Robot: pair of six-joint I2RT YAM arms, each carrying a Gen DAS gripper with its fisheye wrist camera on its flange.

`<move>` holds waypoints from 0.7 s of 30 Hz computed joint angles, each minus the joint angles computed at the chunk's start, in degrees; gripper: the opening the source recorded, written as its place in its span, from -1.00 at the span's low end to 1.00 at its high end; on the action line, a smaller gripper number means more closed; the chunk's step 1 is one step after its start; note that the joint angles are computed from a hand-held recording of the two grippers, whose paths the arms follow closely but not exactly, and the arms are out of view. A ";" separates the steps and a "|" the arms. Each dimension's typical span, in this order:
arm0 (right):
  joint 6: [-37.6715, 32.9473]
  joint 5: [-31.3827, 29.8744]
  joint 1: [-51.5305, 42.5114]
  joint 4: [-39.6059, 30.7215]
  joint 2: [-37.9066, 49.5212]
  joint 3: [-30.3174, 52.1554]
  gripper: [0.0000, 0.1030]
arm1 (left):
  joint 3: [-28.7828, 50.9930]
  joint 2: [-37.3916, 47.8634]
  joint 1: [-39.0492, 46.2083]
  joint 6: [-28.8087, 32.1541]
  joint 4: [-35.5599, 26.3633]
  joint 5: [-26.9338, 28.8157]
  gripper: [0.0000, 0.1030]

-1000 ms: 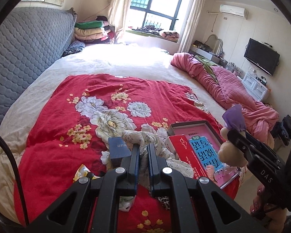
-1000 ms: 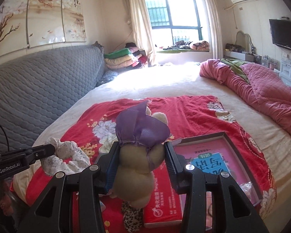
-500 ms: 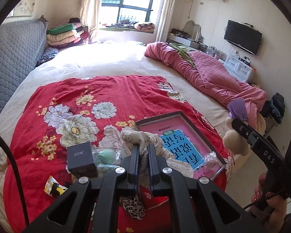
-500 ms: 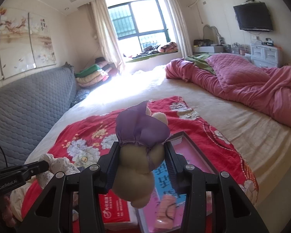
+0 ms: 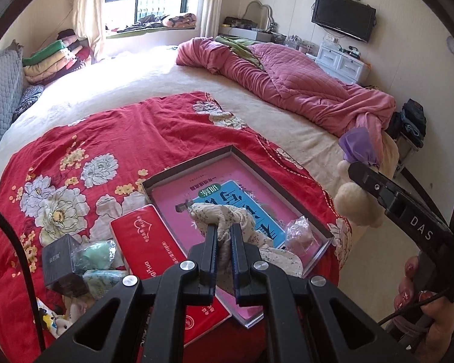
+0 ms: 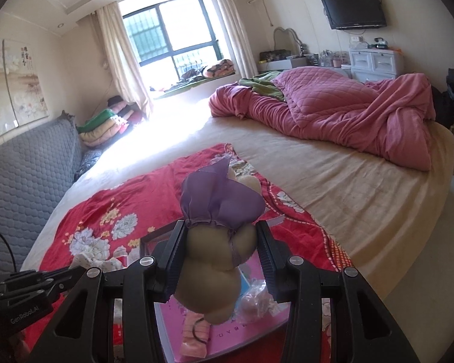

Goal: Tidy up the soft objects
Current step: 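Carry the scrunchie and plush bunny with both tools over the pink tray, then lower the scrunchie and bunny into the tray and open both tools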

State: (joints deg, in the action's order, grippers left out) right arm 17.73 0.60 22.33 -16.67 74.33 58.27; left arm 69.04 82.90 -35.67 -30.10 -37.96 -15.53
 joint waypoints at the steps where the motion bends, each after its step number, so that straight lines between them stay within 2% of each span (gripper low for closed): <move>1: -0.11 -0.45 0.21 0.23 0.57 -0.10 -0.10 | 0.32 0.86 0.08 0.17 -0.05 0.32 -0.84; 13: -3.47 -0.92 3.61 1.27 7.12 0.57 -0.10 | 3.42 11.39 2.74 3.28 2.21 3.26 -0.84; 21: -6.43 -0.93 4.96 -0.25 14.29 2.34 -0.09 | 7.38 18.20 3.65 6.84 -0.44 3.65 -0.84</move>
